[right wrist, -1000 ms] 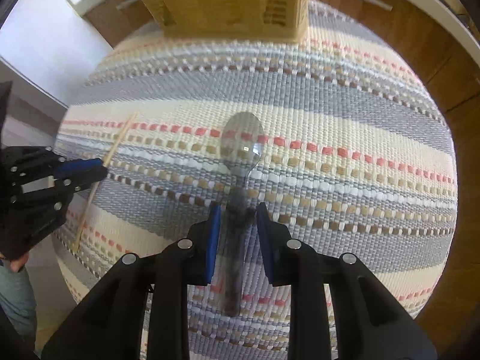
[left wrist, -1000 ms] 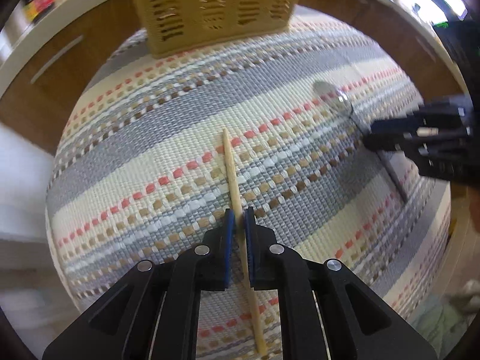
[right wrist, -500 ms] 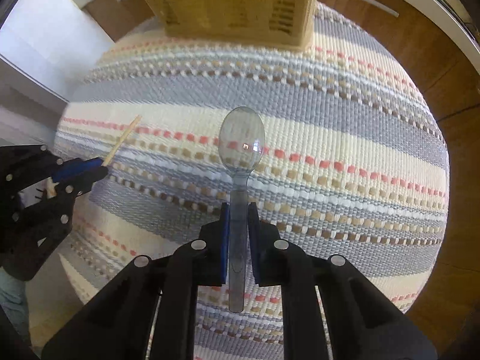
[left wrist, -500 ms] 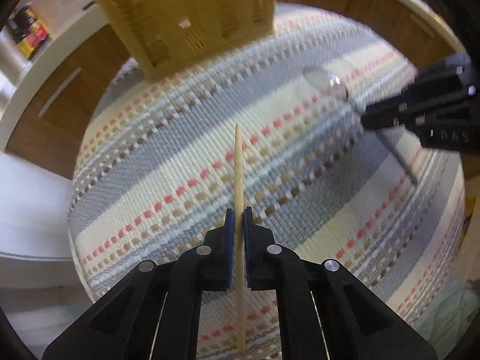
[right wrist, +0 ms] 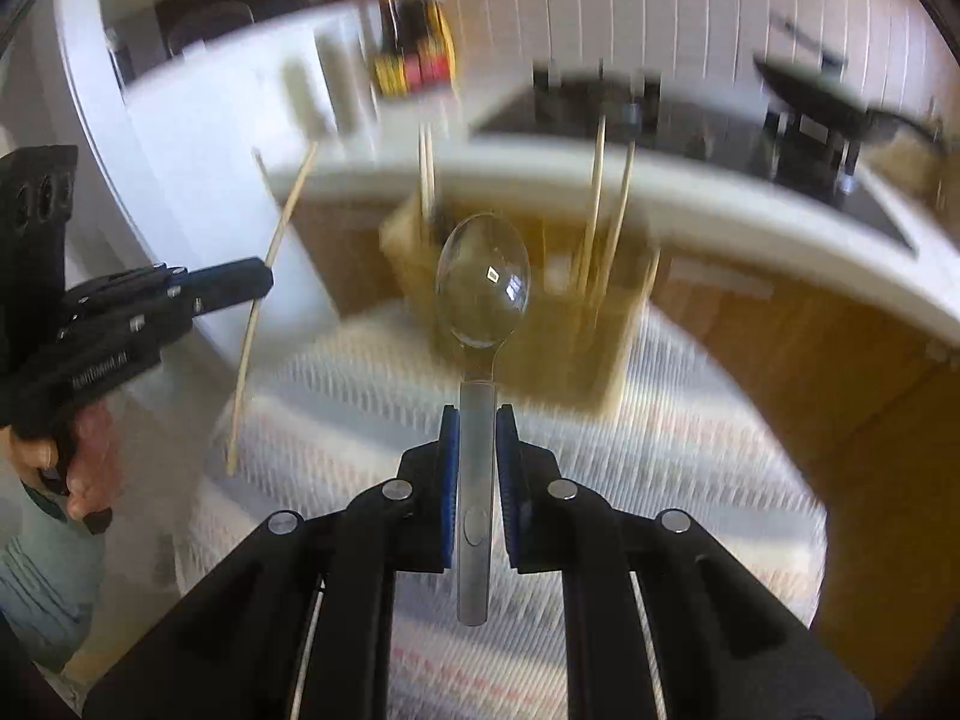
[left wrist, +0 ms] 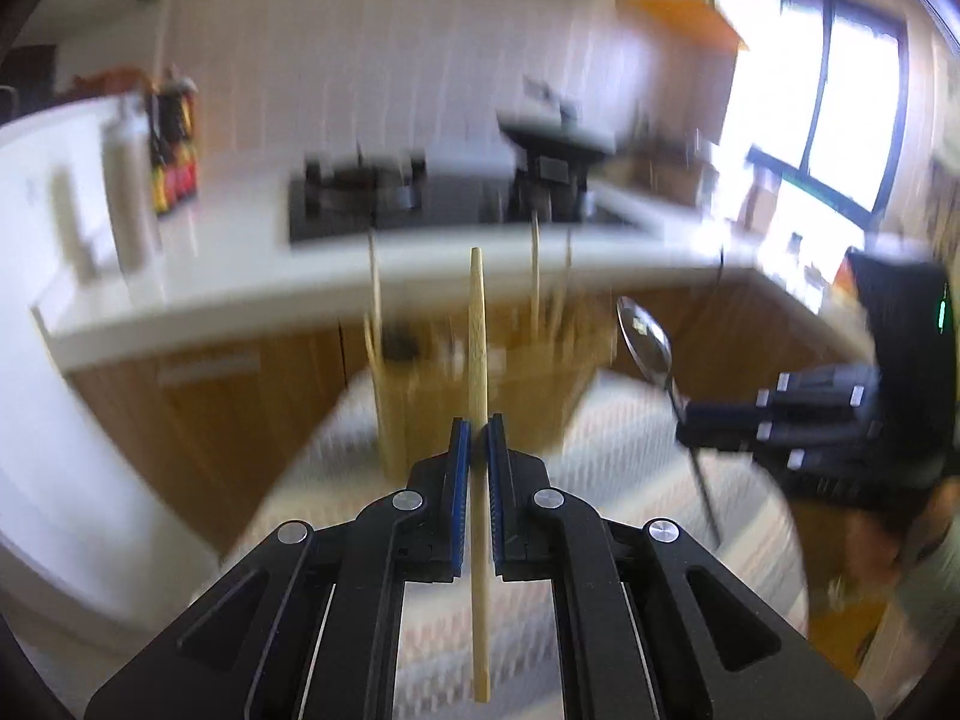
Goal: Organize utensils
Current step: 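Lift the spoon and chopstick into the yellow basket and open both tools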
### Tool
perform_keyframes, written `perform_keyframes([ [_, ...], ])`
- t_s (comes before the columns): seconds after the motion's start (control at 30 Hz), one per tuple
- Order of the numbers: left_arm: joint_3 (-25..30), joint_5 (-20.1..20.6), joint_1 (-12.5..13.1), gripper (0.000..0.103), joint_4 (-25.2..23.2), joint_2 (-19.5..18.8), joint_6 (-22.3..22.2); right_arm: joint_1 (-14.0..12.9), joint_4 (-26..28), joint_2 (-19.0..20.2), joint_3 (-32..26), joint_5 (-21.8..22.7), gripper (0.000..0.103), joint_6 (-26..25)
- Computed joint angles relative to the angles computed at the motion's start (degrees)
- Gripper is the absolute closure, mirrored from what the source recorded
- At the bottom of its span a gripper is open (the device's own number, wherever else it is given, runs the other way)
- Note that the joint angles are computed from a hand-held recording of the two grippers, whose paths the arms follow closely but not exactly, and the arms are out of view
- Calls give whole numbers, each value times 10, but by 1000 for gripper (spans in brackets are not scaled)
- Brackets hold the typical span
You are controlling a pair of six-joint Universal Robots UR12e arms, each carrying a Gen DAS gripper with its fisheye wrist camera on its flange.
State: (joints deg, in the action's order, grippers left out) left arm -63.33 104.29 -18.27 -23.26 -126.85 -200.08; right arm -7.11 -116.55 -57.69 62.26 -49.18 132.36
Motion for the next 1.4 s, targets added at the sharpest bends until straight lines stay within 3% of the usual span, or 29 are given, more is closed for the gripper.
perform_keyframes([
  [0.17,31,14,8,99,101,-21,-17,-9,-109,10,-4,84,93,70],
  [0.27,75,53,3,99,161,-55,16,-12,-208,22,-1,120,93,130],
  [0.37,94,54,1,99,201,-71,23,-12,-307,39,-11,134,93,197],
  [0.53,126,79,7,99,241,-102,25,-7,-416,73,-44,132,93,290],
  [0.8,148,91,21,99,255,-132,29,9,-477,111,-65,97,93,328],
  [1.1,158,111,23,99,256,-151,48,16,-465,147,-95,77,93,359],
  [1.4,128,94,25,98,261,-140,47,14,-482,134,-64,77,92,339],
])
